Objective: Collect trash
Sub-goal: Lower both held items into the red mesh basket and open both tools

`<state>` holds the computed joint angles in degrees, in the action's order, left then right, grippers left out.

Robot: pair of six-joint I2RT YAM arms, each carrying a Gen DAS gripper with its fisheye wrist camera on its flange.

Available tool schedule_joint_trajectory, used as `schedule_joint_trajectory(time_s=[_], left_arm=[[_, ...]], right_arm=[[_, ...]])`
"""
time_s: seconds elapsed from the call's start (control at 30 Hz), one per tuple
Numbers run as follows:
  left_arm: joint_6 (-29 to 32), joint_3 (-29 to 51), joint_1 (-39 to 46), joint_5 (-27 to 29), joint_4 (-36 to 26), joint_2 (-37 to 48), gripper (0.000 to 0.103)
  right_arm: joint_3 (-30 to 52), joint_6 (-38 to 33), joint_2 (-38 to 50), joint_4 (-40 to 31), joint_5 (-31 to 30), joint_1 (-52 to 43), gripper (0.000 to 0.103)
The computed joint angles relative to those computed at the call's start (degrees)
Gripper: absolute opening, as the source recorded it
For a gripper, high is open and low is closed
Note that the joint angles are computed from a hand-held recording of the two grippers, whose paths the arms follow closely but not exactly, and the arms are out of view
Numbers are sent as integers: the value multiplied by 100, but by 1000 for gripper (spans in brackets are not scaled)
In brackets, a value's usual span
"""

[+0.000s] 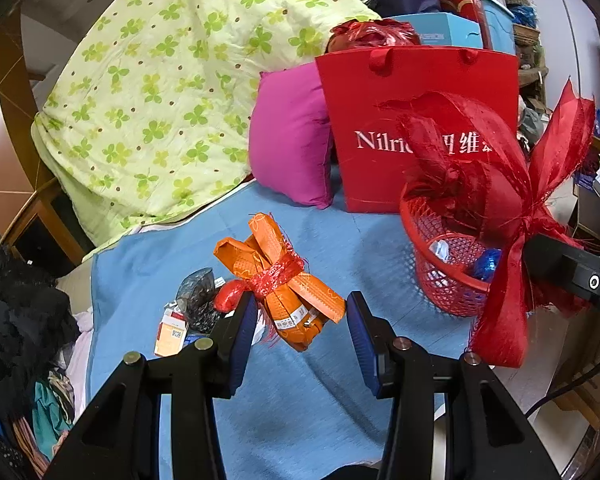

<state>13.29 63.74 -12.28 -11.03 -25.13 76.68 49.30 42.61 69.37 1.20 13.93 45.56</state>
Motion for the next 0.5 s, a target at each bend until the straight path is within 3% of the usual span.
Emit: schedule_joint_trajectory(time_s=[0.5], left_arm=[[-133,839,-639,390,-87,740,48]], right_arm=[[-381,37,-903,-544,206,-558,19]])
